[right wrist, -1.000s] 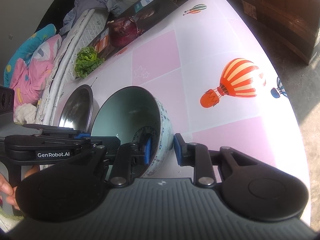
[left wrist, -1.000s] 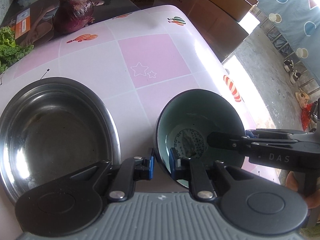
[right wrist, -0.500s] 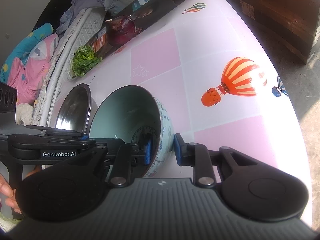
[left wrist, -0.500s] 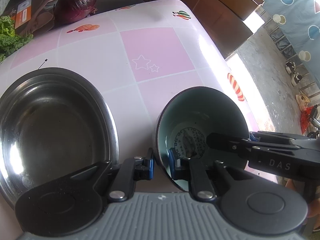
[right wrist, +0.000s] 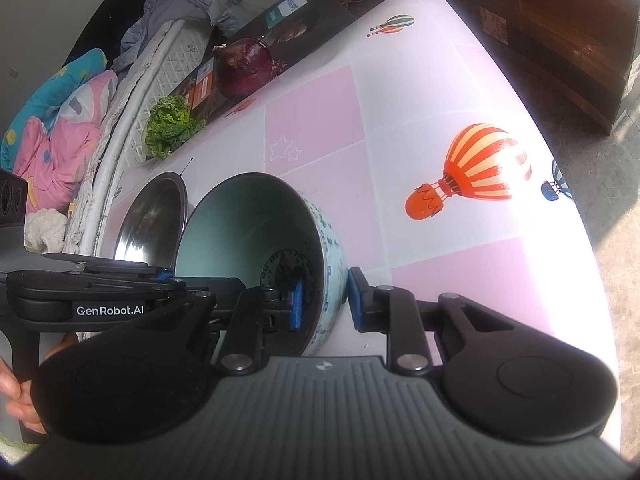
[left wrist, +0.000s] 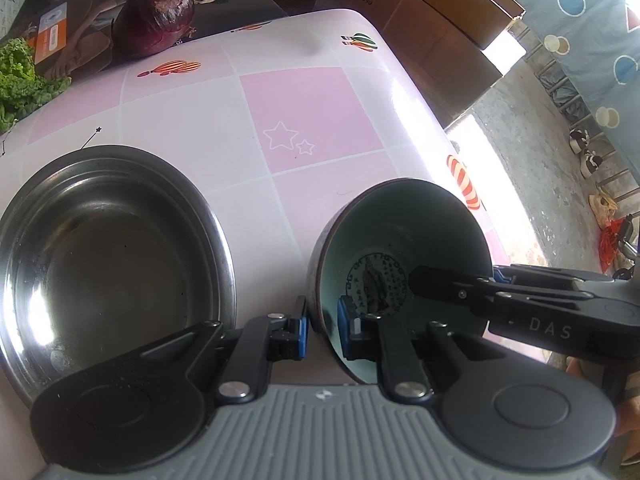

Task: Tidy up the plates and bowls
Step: 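Lift and tilt the green bowl with the right tool toward the steel bowl, then drop the green bowl into the steel bowl with the right tool while the left tool sets it down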

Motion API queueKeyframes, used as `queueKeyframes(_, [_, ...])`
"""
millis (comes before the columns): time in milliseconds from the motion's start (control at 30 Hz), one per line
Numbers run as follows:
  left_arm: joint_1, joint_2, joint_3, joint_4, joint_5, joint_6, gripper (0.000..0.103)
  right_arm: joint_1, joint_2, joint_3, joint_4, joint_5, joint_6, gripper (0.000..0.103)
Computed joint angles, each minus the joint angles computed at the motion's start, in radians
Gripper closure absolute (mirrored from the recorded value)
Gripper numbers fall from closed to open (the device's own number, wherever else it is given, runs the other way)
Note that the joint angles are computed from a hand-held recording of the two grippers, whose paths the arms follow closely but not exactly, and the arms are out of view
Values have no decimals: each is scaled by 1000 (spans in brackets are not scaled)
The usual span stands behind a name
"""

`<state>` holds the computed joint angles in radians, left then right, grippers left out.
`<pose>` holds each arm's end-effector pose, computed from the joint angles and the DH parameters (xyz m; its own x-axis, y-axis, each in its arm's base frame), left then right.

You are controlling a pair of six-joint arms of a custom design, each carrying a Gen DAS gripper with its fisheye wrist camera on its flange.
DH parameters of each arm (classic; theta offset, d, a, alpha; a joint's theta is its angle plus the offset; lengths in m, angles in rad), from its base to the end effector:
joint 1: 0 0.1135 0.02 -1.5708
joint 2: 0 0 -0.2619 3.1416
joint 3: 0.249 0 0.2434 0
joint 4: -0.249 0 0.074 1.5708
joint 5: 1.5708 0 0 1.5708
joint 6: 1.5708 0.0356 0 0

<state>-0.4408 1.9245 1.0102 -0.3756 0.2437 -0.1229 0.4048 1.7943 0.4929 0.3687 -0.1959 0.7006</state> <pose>0.2969 -0.1496 0.1046 -0.9206 0.3028 -0.2467 0.3645 0.8930 -0.2641 0.2395 0.1102 0.0700 -0.8821 0.3100 -0.3546 0.0992 0.8583 0.5035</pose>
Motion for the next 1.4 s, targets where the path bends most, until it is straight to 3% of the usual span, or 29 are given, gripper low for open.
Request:
queueKeyframes(400, [6, -98, -29, -30, 12, -1, 87, 18, -149, -12, -110, 36, 1, 82])
queueKeyframes(833, [106, -293, -106, -100, 44, 44, 87, 166, -282, 96, -305, 137, 58, 82])
queueKeyframes(1167, [347, -415, -147, -188, 108, 179, 87, 322, -164, 321, -395, 185, 108, 82])
queueKeyframes(1400, [534, -357, -121, -198, 144, 282, 87, 374, 30, 522, -407, 155, 117, 82])
